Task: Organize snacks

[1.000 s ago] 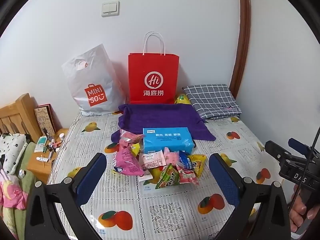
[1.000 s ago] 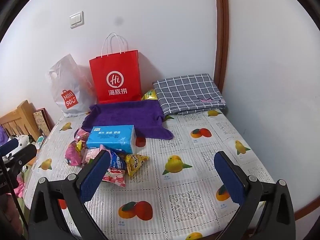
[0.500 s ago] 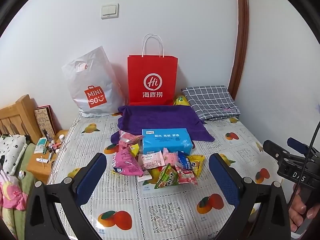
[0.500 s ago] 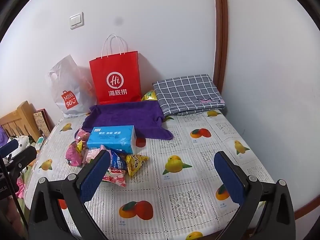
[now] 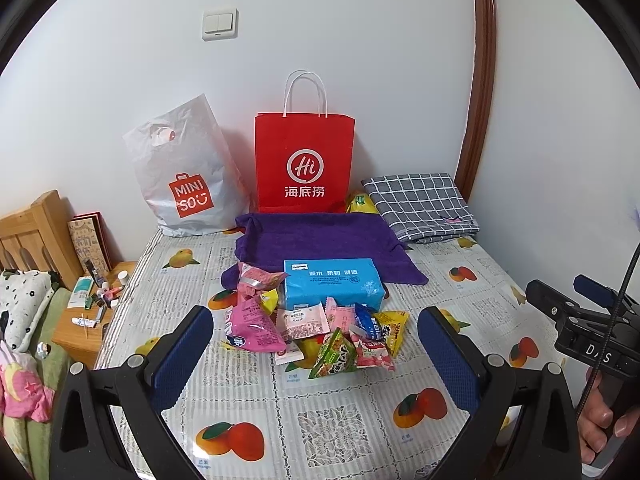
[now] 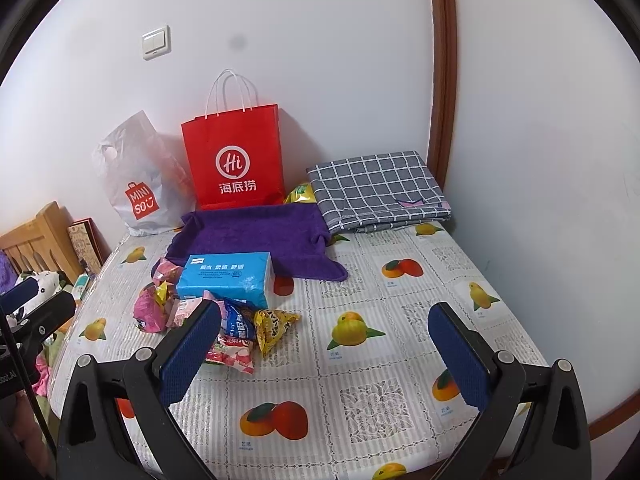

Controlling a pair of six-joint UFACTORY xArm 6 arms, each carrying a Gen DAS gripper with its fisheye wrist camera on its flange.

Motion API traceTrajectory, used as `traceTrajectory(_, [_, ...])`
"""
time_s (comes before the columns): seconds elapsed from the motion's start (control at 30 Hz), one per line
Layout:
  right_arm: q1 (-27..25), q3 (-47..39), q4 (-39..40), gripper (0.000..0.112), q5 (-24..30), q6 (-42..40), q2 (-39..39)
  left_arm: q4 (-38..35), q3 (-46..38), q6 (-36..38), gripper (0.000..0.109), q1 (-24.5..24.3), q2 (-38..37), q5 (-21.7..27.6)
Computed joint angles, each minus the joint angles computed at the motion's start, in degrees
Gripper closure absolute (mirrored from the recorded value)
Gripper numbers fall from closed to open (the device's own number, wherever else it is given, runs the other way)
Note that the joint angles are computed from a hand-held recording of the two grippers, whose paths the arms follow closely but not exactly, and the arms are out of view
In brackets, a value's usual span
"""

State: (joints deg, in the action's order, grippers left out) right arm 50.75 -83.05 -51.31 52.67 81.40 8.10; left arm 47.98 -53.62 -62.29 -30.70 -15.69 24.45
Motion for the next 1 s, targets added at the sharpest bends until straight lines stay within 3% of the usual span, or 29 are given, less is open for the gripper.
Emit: traceTrajectory(1.0, [0.54,-0.33,-0.69,0.010,-0.44,-0.12,0.51,1.47,0.37,-1.14,0.006,-0.10,-0.28,-0.22])
